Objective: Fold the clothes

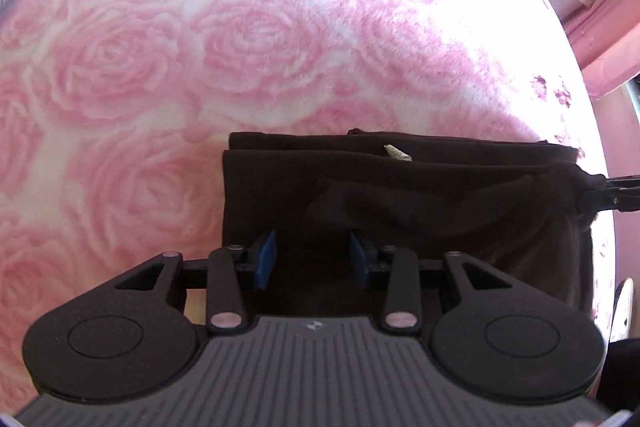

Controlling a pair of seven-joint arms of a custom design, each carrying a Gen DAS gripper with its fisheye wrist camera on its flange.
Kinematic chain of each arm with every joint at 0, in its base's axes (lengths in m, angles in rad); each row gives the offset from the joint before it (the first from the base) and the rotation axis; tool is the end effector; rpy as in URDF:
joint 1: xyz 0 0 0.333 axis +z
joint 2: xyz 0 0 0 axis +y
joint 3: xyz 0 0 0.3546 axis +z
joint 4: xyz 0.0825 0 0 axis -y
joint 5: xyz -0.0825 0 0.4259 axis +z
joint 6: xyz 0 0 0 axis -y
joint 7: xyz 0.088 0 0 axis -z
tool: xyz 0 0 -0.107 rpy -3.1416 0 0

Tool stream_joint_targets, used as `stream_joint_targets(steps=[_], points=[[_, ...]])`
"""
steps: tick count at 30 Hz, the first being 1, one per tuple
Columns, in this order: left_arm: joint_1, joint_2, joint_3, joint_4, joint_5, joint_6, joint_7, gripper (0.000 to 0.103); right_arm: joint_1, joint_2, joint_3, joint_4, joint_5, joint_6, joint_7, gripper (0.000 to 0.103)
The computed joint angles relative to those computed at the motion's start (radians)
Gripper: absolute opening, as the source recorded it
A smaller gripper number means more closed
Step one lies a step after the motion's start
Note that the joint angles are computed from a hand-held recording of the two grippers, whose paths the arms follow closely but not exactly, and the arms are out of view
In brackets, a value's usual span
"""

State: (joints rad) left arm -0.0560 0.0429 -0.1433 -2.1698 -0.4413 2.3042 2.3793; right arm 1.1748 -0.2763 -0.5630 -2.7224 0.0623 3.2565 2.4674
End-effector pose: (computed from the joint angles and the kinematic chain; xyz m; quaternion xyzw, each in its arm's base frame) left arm 0.5735 -0.1243 0.3982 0.4042 -0.8972 0.1732 0.0402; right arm 0.3806 0.2584 0.3921 -0.5145 0.7689 0.0675 0.3735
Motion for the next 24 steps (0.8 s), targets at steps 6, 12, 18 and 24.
stream_joint_targets(steps=[6,12,18,24], points=[[-0.007,-0.052,-0.004,-0.015,-0.055,0.019,0.071,0.003,-0.095,-0.043,0.064,0.023,0.020,-0.074,-0.059,0.005],[-0.027,-0.031,-0.009,-0.015,-0.061,0.063,0.056,0.003,-0.123,-0.042,0.078,0.019,0.075,-0.083,-0.144,0.004],[-0.020,-0.035,-0.001,-0.021,-0.090,0.063,0.040,0.003,-0.146,-0.073,0.101,0.012,0.107,-0.051,-0.225,0.004],[-0.019,-0.020,-0.004,-0.012,-0.069,0.054,0.003,0.004,0.025,-0.047,-0.074,0.012,0.228,-0.080,-0.294,0.004]])
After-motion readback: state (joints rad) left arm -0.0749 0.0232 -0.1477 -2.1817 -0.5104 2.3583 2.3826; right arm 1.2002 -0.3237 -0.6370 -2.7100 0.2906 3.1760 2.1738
